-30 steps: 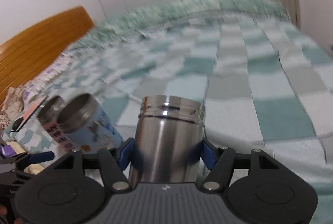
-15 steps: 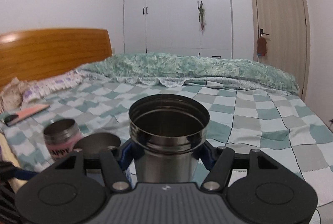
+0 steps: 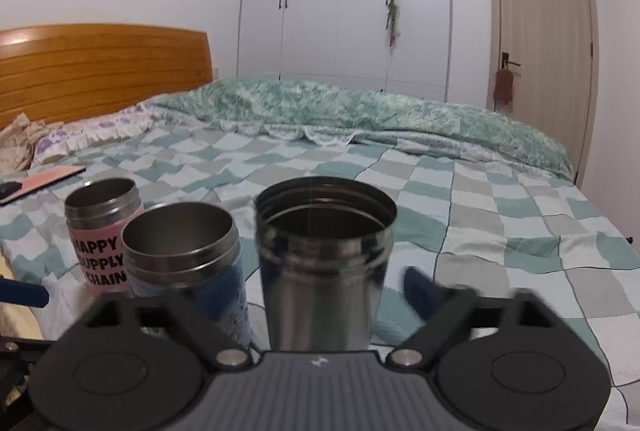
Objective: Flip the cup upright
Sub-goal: 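Lower the upright silver bottle onto the bed and open the right tool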
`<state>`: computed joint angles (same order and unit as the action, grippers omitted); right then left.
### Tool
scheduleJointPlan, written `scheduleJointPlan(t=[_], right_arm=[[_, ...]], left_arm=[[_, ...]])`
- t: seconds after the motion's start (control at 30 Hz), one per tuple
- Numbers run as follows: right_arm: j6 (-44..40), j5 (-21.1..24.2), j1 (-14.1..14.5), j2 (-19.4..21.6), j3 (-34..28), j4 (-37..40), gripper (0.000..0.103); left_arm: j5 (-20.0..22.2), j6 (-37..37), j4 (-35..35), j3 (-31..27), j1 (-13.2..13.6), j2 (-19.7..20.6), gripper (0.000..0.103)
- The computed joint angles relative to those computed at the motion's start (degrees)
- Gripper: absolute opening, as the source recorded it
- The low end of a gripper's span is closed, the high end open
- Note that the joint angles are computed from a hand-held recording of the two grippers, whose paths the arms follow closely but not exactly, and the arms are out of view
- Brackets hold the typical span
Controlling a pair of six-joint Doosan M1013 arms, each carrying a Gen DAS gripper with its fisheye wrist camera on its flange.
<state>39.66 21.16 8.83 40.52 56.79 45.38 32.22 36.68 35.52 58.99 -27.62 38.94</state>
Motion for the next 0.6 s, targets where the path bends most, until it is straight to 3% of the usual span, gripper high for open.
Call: scheduleJointPlan(t=[0.1, 0.2, 0.43, 0.5, 0.6], right_arm=[[-11.3, 0.0, -0.9, -1.7, 3.2, 12.2, 0.099], [-30.1, -0.7, -1.7, -4.2, 8.5, 31.2, 0.103], [-68.4, 0.9, -3.4, -9.4, 21.4, 68.1, 0.103], [-77.2, 1.5, -3.6, -10.4, 24.4, 76.7, 0.103], [-86.9, 2.4, -3.9, -11.4, 28.1, 86.2, 0.103]], left_arm=[[-0.9, -2.8, 3.2, 1.0, -0.4, -0.5, 0.103], [-3.0, -8.4, 8.8, 2.8, -0.9, -1.3, 0.103], [-4.8, -34.4, 34.7, 8.2, -2.9, -2.9, 0.103], [-4.5, -41.9, 41.9, 9.7, -3.4, -3.0, 0.103], [-3.2, -47.7, 48.5, 11.1, -4.4, -2.7, 0.103]])
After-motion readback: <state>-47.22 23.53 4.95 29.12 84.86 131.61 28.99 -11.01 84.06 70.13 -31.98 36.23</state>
